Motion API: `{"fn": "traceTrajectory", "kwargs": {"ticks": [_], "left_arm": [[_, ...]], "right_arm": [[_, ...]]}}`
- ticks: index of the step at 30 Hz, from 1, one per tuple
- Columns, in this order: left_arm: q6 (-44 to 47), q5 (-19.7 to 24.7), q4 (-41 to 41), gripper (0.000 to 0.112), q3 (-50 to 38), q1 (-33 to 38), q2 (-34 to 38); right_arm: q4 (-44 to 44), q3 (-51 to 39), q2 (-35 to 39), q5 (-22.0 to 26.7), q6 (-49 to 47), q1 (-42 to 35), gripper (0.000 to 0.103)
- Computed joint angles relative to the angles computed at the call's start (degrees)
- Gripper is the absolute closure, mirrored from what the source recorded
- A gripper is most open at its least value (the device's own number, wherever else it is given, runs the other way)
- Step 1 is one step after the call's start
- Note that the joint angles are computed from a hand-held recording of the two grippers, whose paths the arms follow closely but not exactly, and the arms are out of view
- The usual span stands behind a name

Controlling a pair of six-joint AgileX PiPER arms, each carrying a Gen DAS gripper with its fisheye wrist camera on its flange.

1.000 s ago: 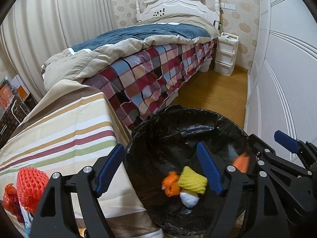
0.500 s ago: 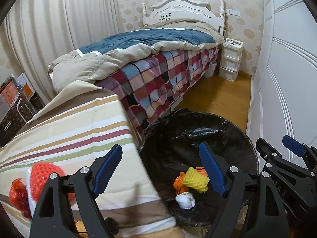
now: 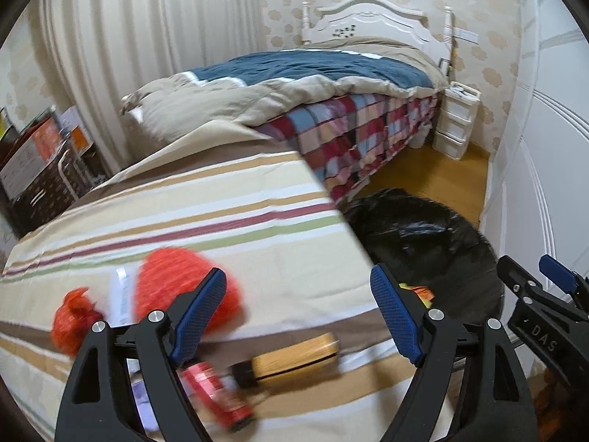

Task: Collect trash
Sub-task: 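Move both grippers back to the table and grasp the red plastic bag with the left gripper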

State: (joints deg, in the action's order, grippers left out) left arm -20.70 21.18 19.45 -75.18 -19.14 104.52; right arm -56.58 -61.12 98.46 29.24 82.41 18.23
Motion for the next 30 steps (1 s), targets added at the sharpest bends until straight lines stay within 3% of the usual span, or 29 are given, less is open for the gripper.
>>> {"fn": "traceTrajectory", "kwargs": {"ticks": [12, 22, 27, 30], "left_arm": [[6.2, -2.5, -4.9, 0.031, 9.2, 12.8, -8.7], [15.0, -3.1, -12.2, 0.031, 9.9, 24.9, -7.3], [28.9, -1.1, -26.2, 0.032, 7.9, 29.2, -4.5], [33.4, -1.1, -30.1, 0.036, 8.0, 29.9, -4.0]], "right_arm": [[3.3, -7.7, 3.2, 3.1, -4.6, 10.4, 0.029], [7.9, -15.8, 8.2, 5.1, -11.1, 16.1, 0.029], [10.0, -19.2, 10.7, 5.9, -13.9, 17.8, 0.029], [11.2, -20.7, 11.9, 6.3, -15.5, 18.2, 0.029]]}}
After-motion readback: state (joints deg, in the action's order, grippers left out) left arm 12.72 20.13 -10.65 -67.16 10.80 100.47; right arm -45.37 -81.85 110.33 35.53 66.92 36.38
